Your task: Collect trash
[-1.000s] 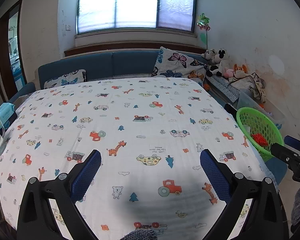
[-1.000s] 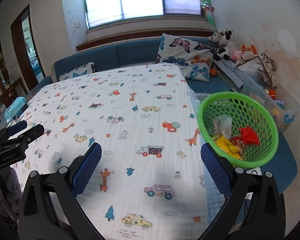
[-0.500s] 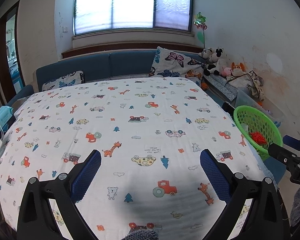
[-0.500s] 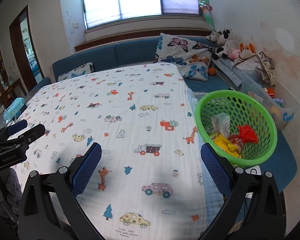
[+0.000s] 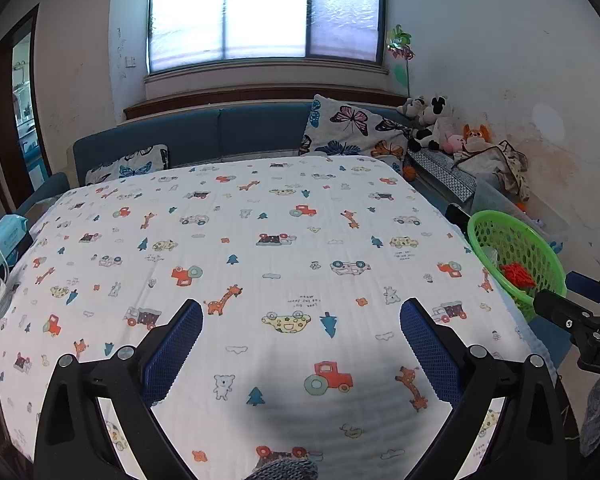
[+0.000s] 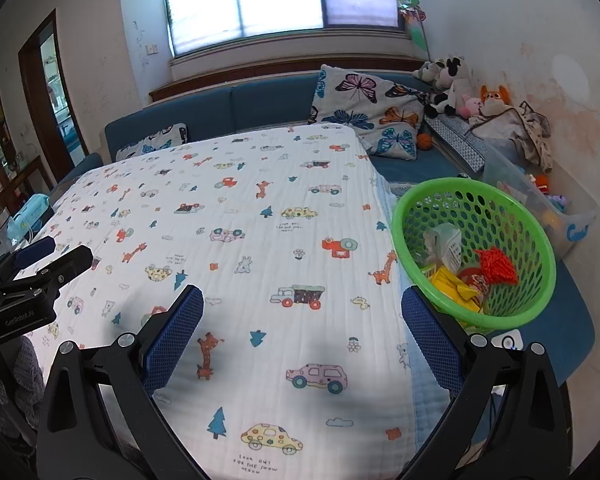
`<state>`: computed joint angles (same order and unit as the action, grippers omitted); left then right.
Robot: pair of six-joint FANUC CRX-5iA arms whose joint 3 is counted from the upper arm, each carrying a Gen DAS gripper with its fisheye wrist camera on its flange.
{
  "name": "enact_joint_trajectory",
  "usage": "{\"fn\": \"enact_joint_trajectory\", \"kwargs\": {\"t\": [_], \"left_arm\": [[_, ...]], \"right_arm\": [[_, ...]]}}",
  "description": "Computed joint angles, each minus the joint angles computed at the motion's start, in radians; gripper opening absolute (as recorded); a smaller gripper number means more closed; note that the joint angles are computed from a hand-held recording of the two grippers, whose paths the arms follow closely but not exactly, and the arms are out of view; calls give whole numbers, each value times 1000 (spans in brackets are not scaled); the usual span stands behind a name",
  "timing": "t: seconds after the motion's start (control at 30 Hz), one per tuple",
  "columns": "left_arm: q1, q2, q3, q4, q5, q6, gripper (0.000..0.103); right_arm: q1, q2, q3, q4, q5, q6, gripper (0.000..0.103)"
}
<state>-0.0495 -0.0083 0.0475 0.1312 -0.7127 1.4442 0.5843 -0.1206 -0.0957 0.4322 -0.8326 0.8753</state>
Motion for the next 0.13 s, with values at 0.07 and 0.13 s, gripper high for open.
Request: {"fn": "enact_joint_trajectory", "kwargs": {"t": [0.07, 0.13], "left_arm": [[-2, 2, 4, -8, -2, 7, 96], [-1, 2, 4, -7, -2, 6, 96]], "right_arm": [[0, -1, -1, -3, 0, -1, 99], [1, -2, -4, 0, 2, -3, 98]]}}
